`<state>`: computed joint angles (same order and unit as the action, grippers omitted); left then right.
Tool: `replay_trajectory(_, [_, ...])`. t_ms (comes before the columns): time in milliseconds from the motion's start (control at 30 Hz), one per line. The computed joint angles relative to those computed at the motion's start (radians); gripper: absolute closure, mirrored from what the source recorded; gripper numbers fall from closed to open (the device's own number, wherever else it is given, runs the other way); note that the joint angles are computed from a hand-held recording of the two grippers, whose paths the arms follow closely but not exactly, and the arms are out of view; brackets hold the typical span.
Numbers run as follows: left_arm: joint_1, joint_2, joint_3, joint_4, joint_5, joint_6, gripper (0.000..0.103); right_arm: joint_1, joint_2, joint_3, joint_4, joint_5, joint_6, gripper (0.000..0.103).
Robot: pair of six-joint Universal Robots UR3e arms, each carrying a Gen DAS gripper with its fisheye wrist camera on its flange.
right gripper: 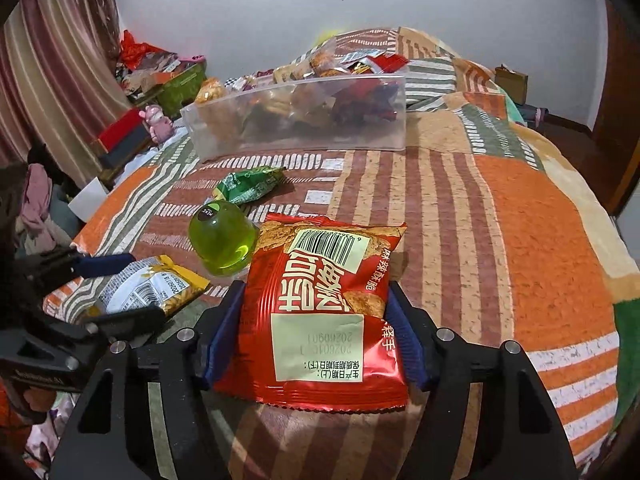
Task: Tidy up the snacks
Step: 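Grasp the white-yellow chip bag with the left tool while the right tool grasps the red snack bag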
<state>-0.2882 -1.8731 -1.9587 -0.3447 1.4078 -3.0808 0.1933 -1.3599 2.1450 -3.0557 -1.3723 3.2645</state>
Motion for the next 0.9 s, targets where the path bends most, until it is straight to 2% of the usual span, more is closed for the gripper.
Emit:
replay_trajectory(67, [0.003, -0.001, -0.012, 0.011, -0.014, 0.007, 0.030, -0.008, -0.013, 0.012, -0.005, 0.006, 0.001, 0.039])
replay_trajectory(133, [0.015, 0.004, -0.024, 0.015, -0.046, 0.017, 0.046, -0.019, -0.025, 0.025, -0.013, 0.013, 0.002, 0.039])
replay_trajectory(567, [0.051, 0.041, -0.016, 0.068, -0.011, -0.003, 0.051, -0.047, -0.071, -0.012, -0.009, 0.034, -0.002, 0.039])
replay_trajectory(600, [0.060, 0.049, -0.006, 0.067, -0.013, -0.009, 0.057, -0.048, -0.070, -0.023, -0.006, 0.036, -0.003, 0.039])
replay_trajectory(633, [0.069, 0.053, 0.005, 0.065, -0.013, -0.014, 0.073, -0.049, -0.070, -0.030, -0.004, 0.037, -0.003, 0.039])
replay_trajectory(667, [0.079, 0.056, 0.018, 0.050, -0.020, -0.013, 0.076, -0.051, -0.068, -0.041, -0.001, 0.039, -0.004, 0.039])
replay_trajectory(767, [0.120, 0.053, 0.059, 0.033, -0.075, -0.027, 0.076, -0.053, -0.055, -0.084, 0.006, 0.040, -0.007, 0.039])
replay_trajectory(900, [0.128, 0.030, 0.109, 0.022, -0.067, -0.017, 0.076, -0.064, -0.031, -0.128, 0.017, 0.054, -0.011, 0.039])
